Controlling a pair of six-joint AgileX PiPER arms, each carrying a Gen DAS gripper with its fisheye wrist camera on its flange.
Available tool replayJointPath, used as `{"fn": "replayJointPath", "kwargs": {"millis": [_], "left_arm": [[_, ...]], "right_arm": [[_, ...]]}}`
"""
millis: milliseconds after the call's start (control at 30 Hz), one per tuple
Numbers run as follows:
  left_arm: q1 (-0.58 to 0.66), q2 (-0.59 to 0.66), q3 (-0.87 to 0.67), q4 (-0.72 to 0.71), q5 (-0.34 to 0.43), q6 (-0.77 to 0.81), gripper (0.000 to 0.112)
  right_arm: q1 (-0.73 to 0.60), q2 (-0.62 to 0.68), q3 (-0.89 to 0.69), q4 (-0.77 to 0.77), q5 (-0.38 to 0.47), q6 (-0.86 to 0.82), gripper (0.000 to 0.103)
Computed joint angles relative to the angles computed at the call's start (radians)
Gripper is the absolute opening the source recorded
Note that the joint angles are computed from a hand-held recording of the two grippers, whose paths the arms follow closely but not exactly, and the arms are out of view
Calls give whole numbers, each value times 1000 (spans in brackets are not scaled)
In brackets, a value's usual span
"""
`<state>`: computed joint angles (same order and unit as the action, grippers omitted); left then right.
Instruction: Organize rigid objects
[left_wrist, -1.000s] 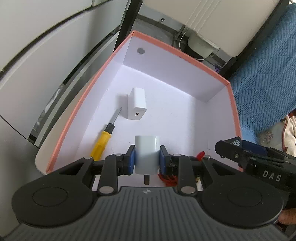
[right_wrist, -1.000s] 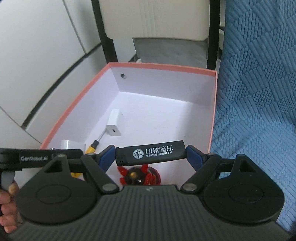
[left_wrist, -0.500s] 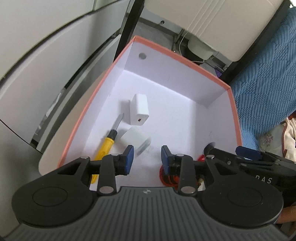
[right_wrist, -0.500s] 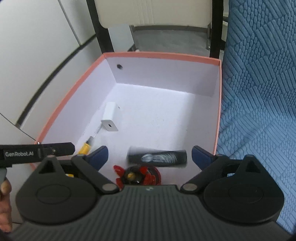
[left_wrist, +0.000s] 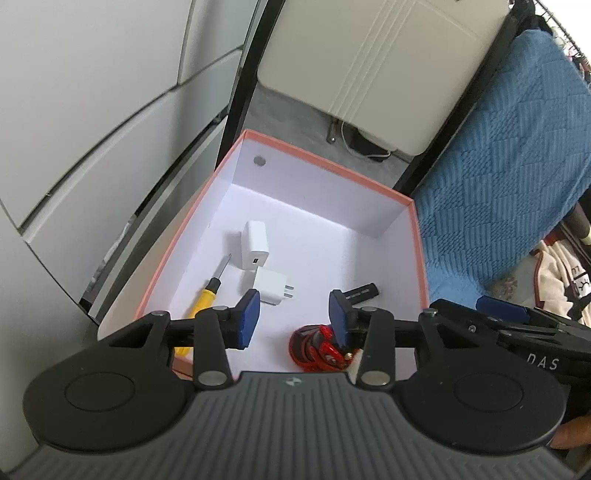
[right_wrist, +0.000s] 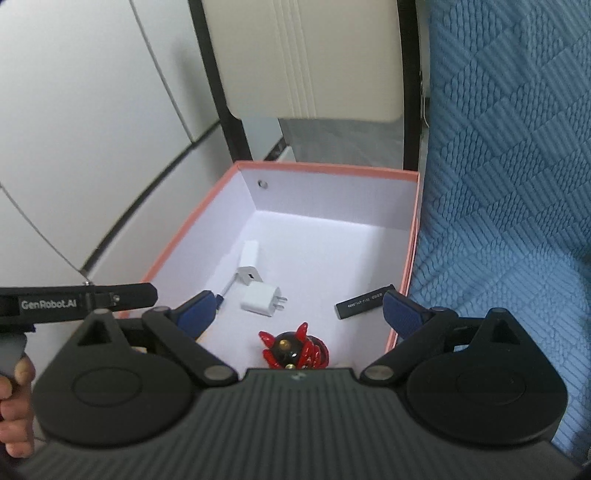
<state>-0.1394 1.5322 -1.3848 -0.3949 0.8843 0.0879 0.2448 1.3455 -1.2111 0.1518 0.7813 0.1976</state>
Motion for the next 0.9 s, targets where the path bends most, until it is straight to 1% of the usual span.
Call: {"fn": "replayJointPath", "kwargs": {"millis": [33,100,233,433,500,567,667,900], "left_arm": [[-4,-23,7,9,4,-11,49],[-14,-67,18,33,14,-39,55],[-30,-154,33,68,46,-88,58],[-84,-259,43,149,87,-175,72],[-109,-291,47,184,96,-210,87],[-138,-322,53,232,103,-250,91],[-149,-362,70,253,122,-275,94],[-186,-442,108,297,170,-328,97]], "right_arm": [[1,-20,4,1,7,-2,99],[5,-64,20,-1,20,-4,99],[4,-142,40,9,49,-12,99],[13,-258,73,-4,92,1,99],[20,-295,82,-17,107,12,99],[19,-332,90,-22,125,20,99],[13,-386,98,-27,157,31,99],[63,-467,114,-98,206,112,99]]}}
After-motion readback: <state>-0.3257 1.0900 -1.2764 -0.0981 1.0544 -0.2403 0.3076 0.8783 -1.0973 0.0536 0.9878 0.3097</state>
